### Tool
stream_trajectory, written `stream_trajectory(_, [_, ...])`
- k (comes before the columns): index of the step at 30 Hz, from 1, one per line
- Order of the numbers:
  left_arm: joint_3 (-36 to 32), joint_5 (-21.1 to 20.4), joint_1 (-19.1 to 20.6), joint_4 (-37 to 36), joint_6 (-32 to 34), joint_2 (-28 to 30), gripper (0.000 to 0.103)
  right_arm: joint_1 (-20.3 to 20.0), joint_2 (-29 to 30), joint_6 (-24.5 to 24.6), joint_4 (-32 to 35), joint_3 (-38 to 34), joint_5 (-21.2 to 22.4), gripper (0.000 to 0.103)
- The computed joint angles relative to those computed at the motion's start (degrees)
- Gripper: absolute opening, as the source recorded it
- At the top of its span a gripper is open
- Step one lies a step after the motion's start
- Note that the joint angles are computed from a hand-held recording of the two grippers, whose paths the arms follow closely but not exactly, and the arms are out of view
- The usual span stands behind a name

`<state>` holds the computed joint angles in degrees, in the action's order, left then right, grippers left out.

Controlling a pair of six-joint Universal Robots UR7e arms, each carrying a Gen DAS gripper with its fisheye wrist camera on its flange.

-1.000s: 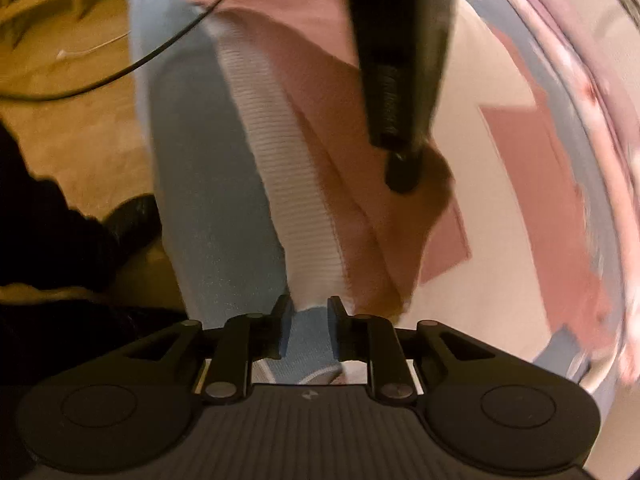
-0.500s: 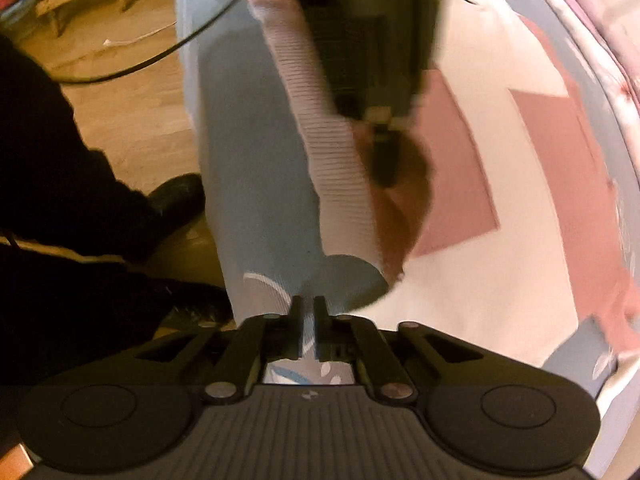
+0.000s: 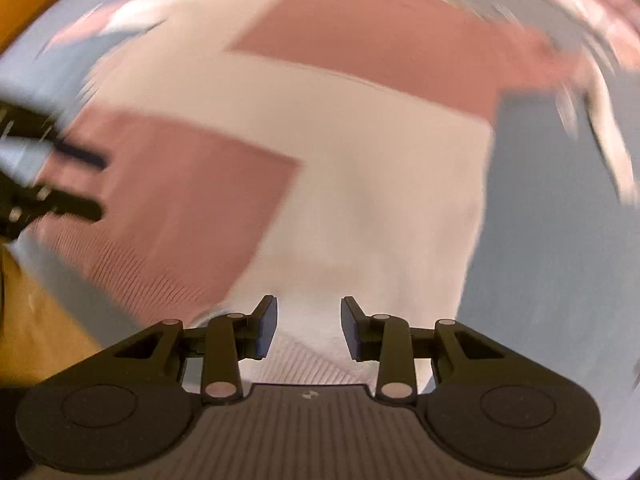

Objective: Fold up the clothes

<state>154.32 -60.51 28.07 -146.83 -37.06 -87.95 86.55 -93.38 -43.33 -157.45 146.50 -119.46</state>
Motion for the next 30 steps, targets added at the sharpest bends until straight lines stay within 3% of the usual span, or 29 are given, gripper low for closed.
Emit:
stream_trajectory(2, [0.08,1.44,0.23,3.01,-2.15,-0.21,0.049,-0.90,1.62,0.32,-2.04,1.09,-2.68,0.040])
stream_trajectory(6, [1.32,2.83,-1.49,9.17,-5.14,-1.06,0.053,-0.01,-1.66,-5.93,-3.12,4.94,-7.77,0.056])
stream_trajectory(9, [1.04,2.81,-3.48,13.80,-6.71,-1.52,0.061,0.15,-4.76,-2.39,4.23,4.46,-11.50,0.056])
stream_trajectory(11, [-0.14,1.92,-2.41,15.47,-8.18,-1.82,0.061,1.18,-6.05,0.46,7.42,3.81,-11.18,0.056])
stream_trajectory(13, [-1.26,1.78,-1.95,15.97,-9.89,-1.88,0.061,1.78,-7.21,4.47,9.95,2.62,-7.86,0.056])
stream_trajectory(18, [-5.25,0.54,1.31,17.34,-19.14,1.02,0.061,0.85,-3.54,11.72,4.45,2.06,-2.14,0.057])
stream_trajectory(20, [-5.82,0.07,2.21,18.06,-21.52,2.22,0.061,-0.41,-3.00,16.18,5.64,1.37,-2.09,0.058])
stream_trajectory(24, [-5.94,-0.05,2.80,18.07,-23.85,3.90,0.067,-3.09,-6.58,19.49,8.10,2.87,-1.82,0.062])
stream_trajectory(27, [-6.96,-0.24,3.04,19.11,-24.18,4.69,0.068,-1.51,-7.30,23.03,10.77,2.15,-2.92,0.062])
stream_trajectory(30, [-7.75,-0.32,3.30,19.96,-25.38,3.82,0.068,0.90,-5.34,25.50,7.84,1.40,-1.92,0.064])
